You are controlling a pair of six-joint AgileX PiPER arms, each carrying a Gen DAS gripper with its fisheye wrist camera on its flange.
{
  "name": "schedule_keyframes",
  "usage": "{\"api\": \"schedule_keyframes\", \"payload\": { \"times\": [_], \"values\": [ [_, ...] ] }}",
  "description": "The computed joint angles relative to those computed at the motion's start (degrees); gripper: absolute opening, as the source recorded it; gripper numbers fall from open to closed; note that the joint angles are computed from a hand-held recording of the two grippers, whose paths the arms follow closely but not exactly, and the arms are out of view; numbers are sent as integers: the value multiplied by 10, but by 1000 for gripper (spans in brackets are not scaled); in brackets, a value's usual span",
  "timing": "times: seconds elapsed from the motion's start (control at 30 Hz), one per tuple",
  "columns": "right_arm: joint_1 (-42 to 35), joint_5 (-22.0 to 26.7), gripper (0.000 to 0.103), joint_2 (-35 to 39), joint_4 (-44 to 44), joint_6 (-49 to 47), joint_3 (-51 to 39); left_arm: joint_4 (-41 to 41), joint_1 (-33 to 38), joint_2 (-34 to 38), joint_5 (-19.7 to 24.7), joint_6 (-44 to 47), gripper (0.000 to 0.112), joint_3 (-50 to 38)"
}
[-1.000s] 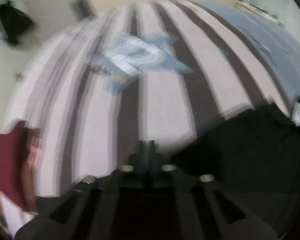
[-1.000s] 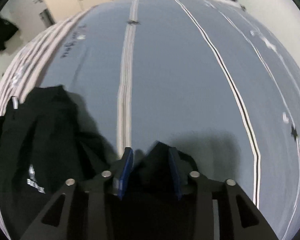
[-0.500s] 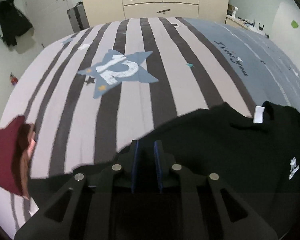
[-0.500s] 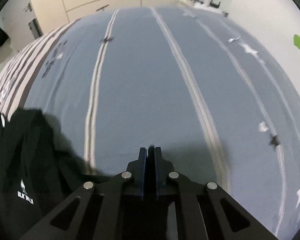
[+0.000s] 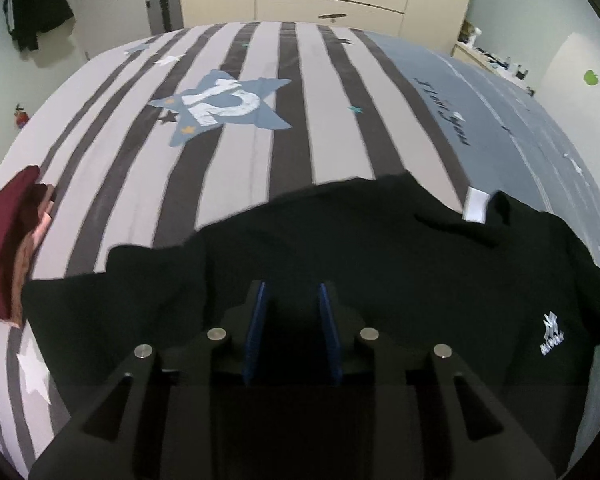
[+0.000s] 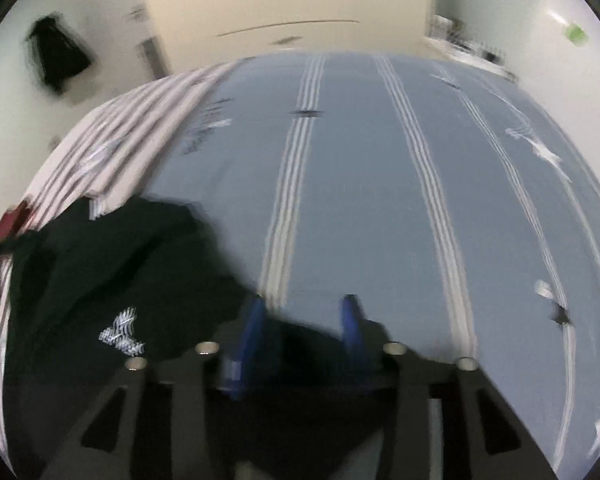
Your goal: Fold clothes
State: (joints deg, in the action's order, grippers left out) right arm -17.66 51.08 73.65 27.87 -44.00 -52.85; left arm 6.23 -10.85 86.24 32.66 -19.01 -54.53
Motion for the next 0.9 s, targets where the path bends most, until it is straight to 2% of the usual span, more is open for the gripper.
{"api": "schedule_keyframes", "payload": {
  "times": [0.07, 0.13, 0.17, 0.2, 0.23, 0.37, 0.47, 0.53, 0.63, 0.7, 0.77, 0.83, 0.9],
  "values": [
    [45, -20, 43, -2, 2, 16, 23, 5, -10, -10, -4, -12, 26, 17],
    [101, -79, 42, 24, -61, 79, 41, 9, -14, -15, -6, -24, 26, 32],
    [117, -98, 38, 41, -89, 110, 45, 8, -14, -17, -7, -25, 26, 39],
    [122, -106, 15, 60, -105, 132, 46, 9, -14, -20, -8, -27, 26, 46],
    [115, -110, 3, 74, -106, 142, 42, 11, -12, -24, -9, -28, 26, 52],
    [49, -110, 3, 98, -75, 143, -1, 9, 4, -36, -11, -23, 26, 60],
    [14, -90, 3, 128, -76, 134, -86, 5, 19, -38, -11, -23, 26, 58],
    [15, -69, 3, 174, -82, 126, -148, 0, 25, -38, -11, -24, 26, 55],
    [56, -57, 5, 254, -167, 152, -208, 15, 18, -36, -5, -46, 26, 50],
    [73, -63, 13, 286, -240, 200, -218, 22, 10, -34, -3, -54, 26, 48],
    [52, -68, 21, 292, -243, 213, -215, 22, 6, -33, -3, -47, 26, 46],
    [33, -108, 22, 260, -262, 233, -177, 22, 5, -34, -5, -42, 26, 46],
    [2, -101, 22, 238, -224, 203, -165, 22, 6, -36, -8, -45, 26, 50]
  ]
}}
